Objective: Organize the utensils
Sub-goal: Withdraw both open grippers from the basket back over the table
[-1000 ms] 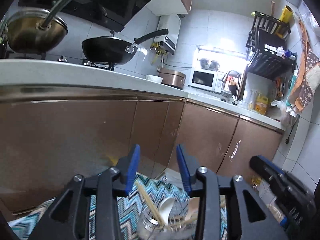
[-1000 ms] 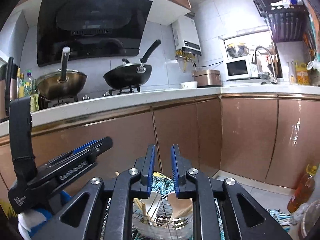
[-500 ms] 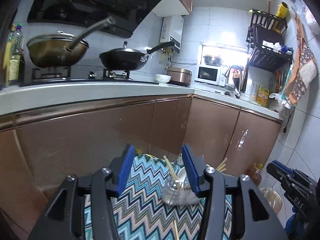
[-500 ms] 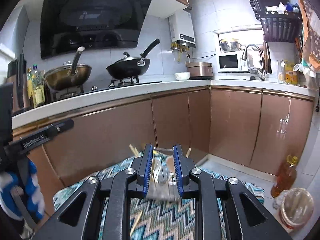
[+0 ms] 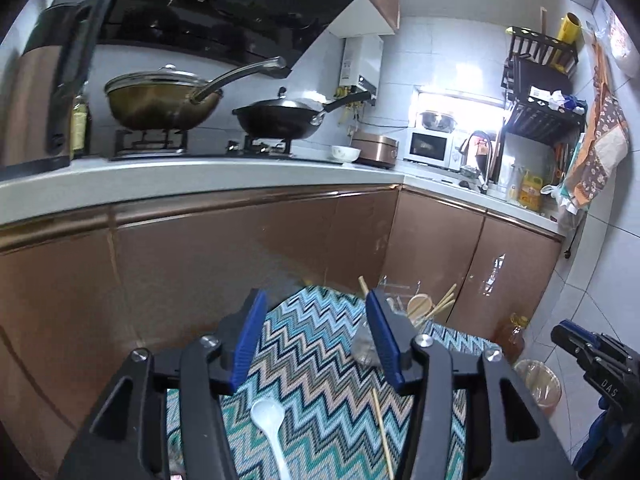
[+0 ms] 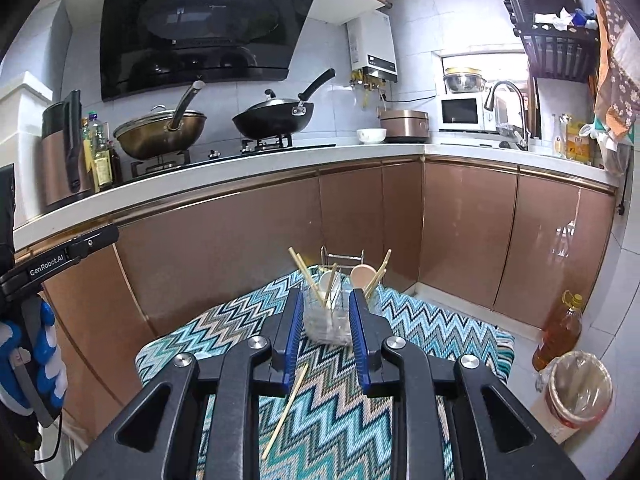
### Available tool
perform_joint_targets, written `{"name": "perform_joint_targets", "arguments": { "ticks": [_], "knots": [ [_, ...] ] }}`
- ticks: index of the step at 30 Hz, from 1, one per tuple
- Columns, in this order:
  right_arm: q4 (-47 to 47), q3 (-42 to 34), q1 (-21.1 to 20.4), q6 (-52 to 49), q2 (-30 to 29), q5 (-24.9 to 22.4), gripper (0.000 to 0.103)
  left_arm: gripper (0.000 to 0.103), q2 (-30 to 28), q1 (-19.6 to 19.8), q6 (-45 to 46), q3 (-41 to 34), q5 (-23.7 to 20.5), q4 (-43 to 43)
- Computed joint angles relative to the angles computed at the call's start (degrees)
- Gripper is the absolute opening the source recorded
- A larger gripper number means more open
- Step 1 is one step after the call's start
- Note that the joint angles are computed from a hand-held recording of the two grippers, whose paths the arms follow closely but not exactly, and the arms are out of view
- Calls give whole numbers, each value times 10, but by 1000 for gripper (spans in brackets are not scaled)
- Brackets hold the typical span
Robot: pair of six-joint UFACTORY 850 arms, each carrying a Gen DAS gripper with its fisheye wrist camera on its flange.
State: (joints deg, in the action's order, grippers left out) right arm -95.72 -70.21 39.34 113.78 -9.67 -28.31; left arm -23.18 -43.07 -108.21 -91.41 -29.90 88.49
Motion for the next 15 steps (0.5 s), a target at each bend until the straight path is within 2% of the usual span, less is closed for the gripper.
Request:
{"name": "perform_joint_targets", "arguments": {
  "ticks": [10,15],
  "knots": [
    [45,24,38,-42,32,-20,28,50,76,3,-47,98,19,3],
    [78,28,49,-65,38,-22,28,50,105,9,-58,135,49,-9]
  ]
}}
